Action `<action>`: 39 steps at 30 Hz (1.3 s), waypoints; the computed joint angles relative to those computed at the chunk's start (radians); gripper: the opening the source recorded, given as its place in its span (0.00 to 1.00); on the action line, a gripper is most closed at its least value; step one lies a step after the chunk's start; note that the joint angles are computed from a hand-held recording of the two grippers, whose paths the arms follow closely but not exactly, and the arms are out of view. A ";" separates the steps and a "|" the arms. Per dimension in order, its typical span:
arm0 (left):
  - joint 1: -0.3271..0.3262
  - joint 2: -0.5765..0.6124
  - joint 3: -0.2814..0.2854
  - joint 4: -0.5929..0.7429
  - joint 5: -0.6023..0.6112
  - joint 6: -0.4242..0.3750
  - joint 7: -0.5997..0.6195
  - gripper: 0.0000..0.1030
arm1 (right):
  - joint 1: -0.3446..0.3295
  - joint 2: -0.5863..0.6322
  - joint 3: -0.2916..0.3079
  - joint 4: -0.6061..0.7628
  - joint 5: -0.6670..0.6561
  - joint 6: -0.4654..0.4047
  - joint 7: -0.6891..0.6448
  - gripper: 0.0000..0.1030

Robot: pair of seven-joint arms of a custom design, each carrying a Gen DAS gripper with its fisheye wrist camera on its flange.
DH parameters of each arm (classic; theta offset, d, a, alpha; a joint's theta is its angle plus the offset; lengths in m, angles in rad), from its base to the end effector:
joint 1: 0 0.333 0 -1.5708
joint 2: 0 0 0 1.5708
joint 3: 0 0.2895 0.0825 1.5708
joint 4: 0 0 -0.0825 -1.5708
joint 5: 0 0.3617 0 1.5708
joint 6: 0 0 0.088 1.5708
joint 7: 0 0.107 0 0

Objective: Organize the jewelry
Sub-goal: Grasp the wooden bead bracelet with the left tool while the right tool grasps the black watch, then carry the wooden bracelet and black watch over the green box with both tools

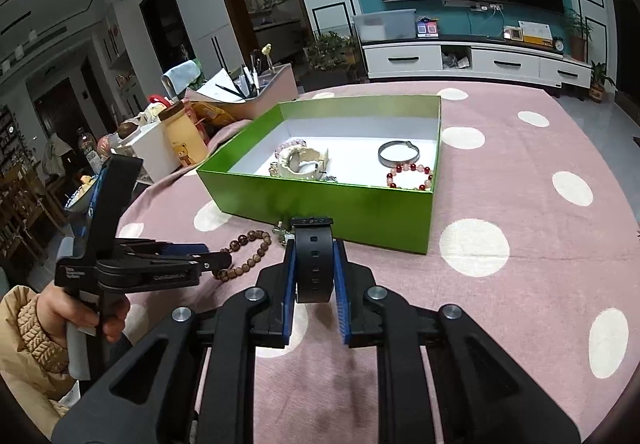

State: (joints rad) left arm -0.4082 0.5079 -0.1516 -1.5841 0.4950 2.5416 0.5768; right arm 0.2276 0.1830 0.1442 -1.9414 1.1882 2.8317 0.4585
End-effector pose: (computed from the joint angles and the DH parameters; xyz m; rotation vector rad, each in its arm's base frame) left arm 0.5924 -0.3585 0.3816 -2.0759 1.8327 -0.6372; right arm 0.5815 0.1715 0.4311 -1.8688 1.1888 -0.2863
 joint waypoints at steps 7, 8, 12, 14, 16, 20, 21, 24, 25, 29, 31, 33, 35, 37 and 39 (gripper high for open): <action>-0.024 0.003 0.012 0.002 0.065 -0.013 0.012 0.27 | 0.001 -0.002 0.001 -0.005 0.000 0.006 0.005 0.17; -0.023 0.002 0.011 0.001 0.065 -0.010 0.014 0.24 | 0.001 -0.003 0.000 -0.007 0.000 0.007 0.007 0.17; -0.016 0.001 0.006 -0.006 0.056 0.008 0.022 0.10 | 0.003 -0.003 0.000 -0.006 -0.002 0.015 0.013 0.17; -0.008 -0.005 0.002 -0.017 0.042 0.023 0.019 0.10 | 0.003 -0.007 0.000 -0.010 0.000 0.021 0.014 0.17; -0.005 -0.013 0.003 -0.029 0.036 0.040 0.011 0.10 | 0.002 -0.009 -0.001 -0.014 0.000 0.028 0.018 0.17; -0.018 -0.043 0.022 -0.051 0.074 0.069 -0.030 0.10 | 0.002 -0.014 -0.003 -0.022 0.009 0.037 0.020 0.17; -0.021 -0.054 0.028 -0.058 0.089 0.076 -0.045 0.10 | 0.002 -0.014 -0.003 -0.022 0.008 0.041 0.023 0.17; -0.022 -0.084 0.035 -0.077 0.124 0.097 -0.081 0.10 | 0.000 -0.021 -0.003 -0.028 0.023 0.046 0.012 0.17; -0.024 -0.097 0.038 -0.084 0.139 0.103 -0.099 0.10 | -0.001 -0.023 -0.003 -0.031 0.032 0.048 0.004 0.17; -0.019 -0.127 0.037 -0.094 0.176 0.106 -0.141 0.10 | -0.003 -0.029 -0.006 -0.036 0.067 0.045 -0.018 0.17; -0.018 -0.141 0.036 -0.101 0.196 0.108 -0.162 0.10 | -0.004 -0.033 -0.009 -0.039 0.083 0.042 -0.030 0.17; -0.014 -0.150 0.031 -0.103 0.209 0.107 -0.176 0.10 | -0.004 -0.036 -0.011 -0.041 0.099 0.043 -0.042 0.17; -0.011 -0.160 0.026 -0.106 0.219 0.107 -0.184 0.10 | -0.005 -0.041 -0.014 -0.043 0.120 0.041 -0.057 0.17; -0.009 -0.168 0.023 -0.111 0.230 0.107 -0.194 0.10 | -0.004 -0.046 -0.017 -0.045 0.139 0.043 -0.071 0.17; -0.006 -0.173 0.018 -0.112 0.235 0.107 -0.198 0.10 | -0.003 -0.050 -0.020 -0.048 0.157 0.043 -0.086 0.17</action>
